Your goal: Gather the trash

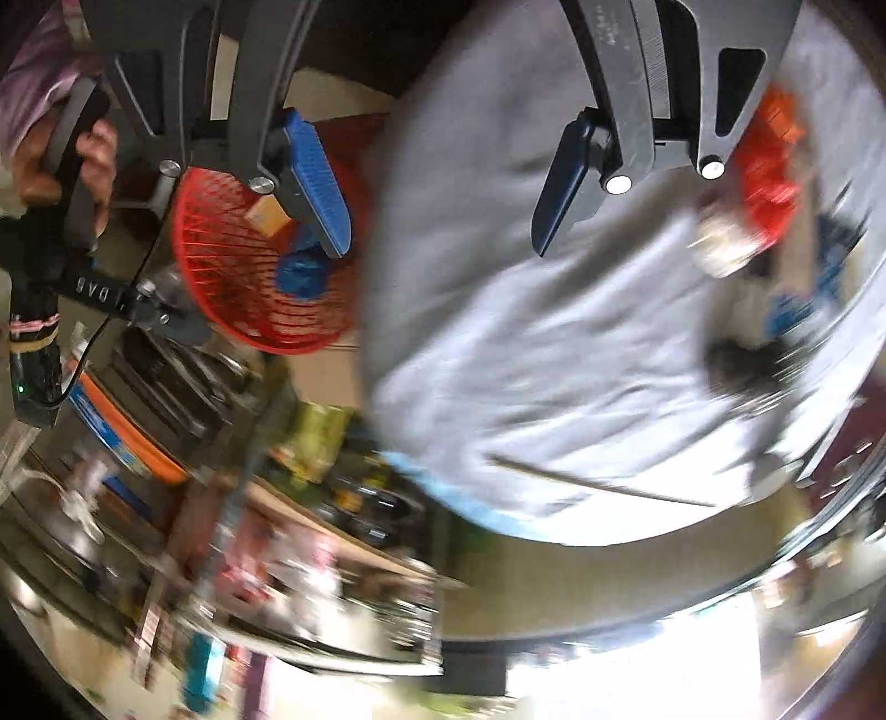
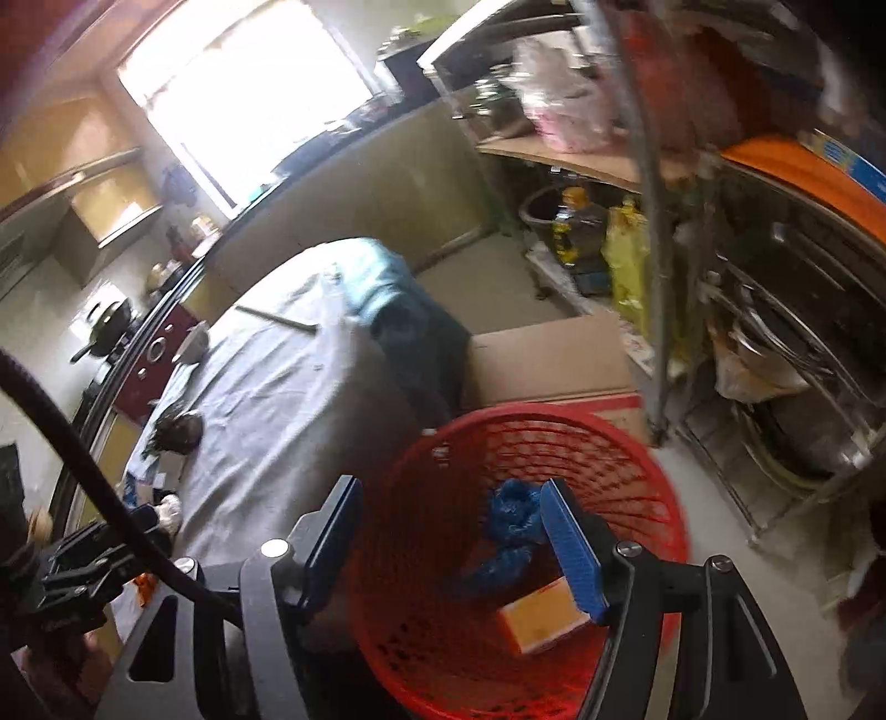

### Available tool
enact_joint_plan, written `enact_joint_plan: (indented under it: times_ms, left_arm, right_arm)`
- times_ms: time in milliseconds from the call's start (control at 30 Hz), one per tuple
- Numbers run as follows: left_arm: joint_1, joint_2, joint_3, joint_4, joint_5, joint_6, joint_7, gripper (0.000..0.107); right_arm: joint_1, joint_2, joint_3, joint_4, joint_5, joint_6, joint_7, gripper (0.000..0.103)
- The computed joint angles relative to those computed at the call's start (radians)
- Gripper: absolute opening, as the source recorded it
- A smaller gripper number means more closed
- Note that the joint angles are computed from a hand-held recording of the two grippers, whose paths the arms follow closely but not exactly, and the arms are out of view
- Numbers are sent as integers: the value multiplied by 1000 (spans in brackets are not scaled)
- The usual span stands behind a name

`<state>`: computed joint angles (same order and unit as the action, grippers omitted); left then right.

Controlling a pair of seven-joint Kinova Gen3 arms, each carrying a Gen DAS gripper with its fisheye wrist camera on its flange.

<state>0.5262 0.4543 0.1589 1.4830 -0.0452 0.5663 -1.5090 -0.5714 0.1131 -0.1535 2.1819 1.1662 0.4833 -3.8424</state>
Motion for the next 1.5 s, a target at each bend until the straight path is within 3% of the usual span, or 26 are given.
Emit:
enact_joint_plan:
  times_ms: [100, 233, 433, 567, 667, 833, 933, 1000, 1100, 1233, 1367, 1467, 1500]
  left_arm:
    - [23, -100, -100, 139, -79, -62, 117, 70]
    - [64, -199, -237, 283, -182, -134, 280, 73]
    - [-50, -240, -231, 370, -281, -171, 437, 77]
    - [-201, -238, -150, 402, -186, -199, 369, 77]
    - [-259, -228, -137, 408, -106, -204, 293, 77]
    - [-474, -177, 25, 389, 98, -161, 123, 77]
    - [-475, -158, 6, 387, 190, -150, 34, 77]
    - [-467, -149, -3, 380, 204, -140, 5, 77]
    - [-470, -152, -11, 387, 225, -145, -31, 77]
    - [-499, -161, -13, 399, 274, -144, -74, 77]
    - [-512, -178, -27, 420, 296, -147, -89, 77]
    - [-519, -188, -33, 428, 308, -142, -97, 77]
    - [-526, -191, -30, 428, 319, -138, -106, 77]
  right_arm:
    - [27, 48, -36, -74, -36, -19, 104, 70]
    - [163, 145, -220, -215, -79, -11, 267, 70]
    - [258, 328, -432, -468, -106, 19, 511, 70]
    - [277, 450, -526, -618, -164, 31, 674, 70]
    - [284, 519, -567, -706, -250, 35, 796, 70]
    - [242, 589, -523, -822, -454, 30, 999, 70]
    - [260, 644, -548, -874, -575, 14, 1121, 70]
    - [284, 689, -584, -912, -656, 9, 1198, 70]
    - [261, 732, -568, -991, -778, 19, 1316, 70]
    - [178, 797, -485, -1174, -941, 112, 1460, 70]
    - [53, 864, -306, -1359, -1081, 220, 1524, 68]
    - [-41, 918, -170, -1498, -1130, 323, 1547, 47]
    - [-67, 930, -136, -1542, -1120, 364, 1537, 46]
